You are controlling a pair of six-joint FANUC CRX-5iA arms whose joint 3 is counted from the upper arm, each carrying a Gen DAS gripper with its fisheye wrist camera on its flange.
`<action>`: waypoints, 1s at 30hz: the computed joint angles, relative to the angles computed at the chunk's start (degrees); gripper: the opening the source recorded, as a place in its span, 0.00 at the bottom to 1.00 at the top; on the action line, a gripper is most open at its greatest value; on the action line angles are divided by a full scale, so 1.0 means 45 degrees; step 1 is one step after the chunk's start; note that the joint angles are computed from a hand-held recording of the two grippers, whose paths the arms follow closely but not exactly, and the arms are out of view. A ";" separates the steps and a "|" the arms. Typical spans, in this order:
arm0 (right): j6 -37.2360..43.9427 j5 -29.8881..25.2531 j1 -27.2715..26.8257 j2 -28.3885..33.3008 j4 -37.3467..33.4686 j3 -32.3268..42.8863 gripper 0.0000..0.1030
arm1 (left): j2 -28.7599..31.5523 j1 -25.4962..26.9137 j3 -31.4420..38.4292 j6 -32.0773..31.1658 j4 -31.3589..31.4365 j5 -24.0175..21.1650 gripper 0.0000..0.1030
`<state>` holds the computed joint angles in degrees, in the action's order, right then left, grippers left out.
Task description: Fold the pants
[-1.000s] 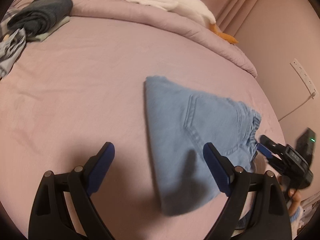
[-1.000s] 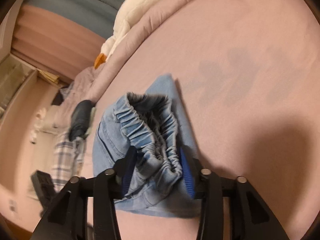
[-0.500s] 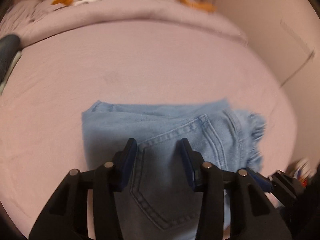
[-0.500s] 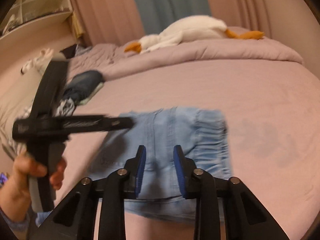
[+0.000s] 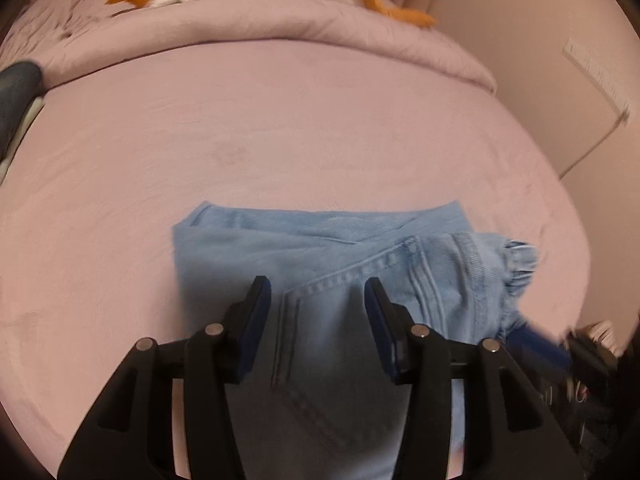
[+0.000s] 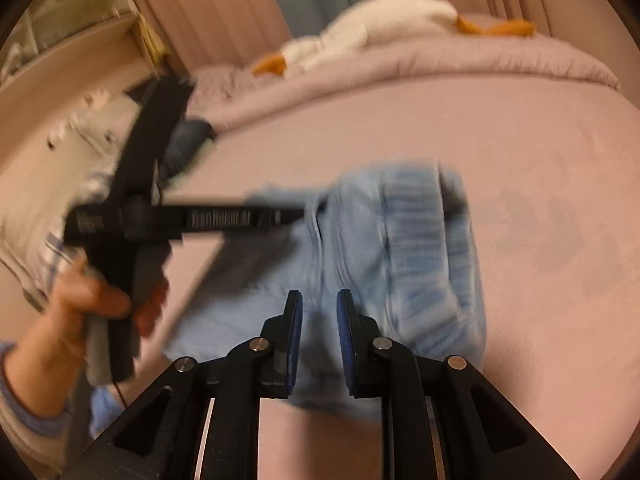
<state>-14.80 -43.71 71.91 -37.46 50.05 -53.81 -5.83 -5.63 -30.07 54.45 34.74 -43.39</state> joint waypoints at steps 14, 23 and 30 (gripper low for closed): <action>0.1158 -0.1409 -0.1283 0.2332 -0.0589 0.1358 0.14 | -0.3326 0.0968 -0.3763 -0.2824 0.0867 0.0060 0.50; -0.1076 -0.0435 -0.0415 0.0504 0.0487 0.0200 0.44 | -0.4341 0.4096 -0.5456 -0.3627 0.3434 -0.2427 0.71; 0.0923 0.1005 0.0982 0.1902 0.1657 0.0759 0.44 | -0.2869 0.2757 -0.4305 -0.3236 0.4555 -0.0865 0.70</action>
<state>-10.65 -39.19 76.33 -28.90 57.51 -50.40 -18.75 6.78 -49.45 39.88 55.24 -47.28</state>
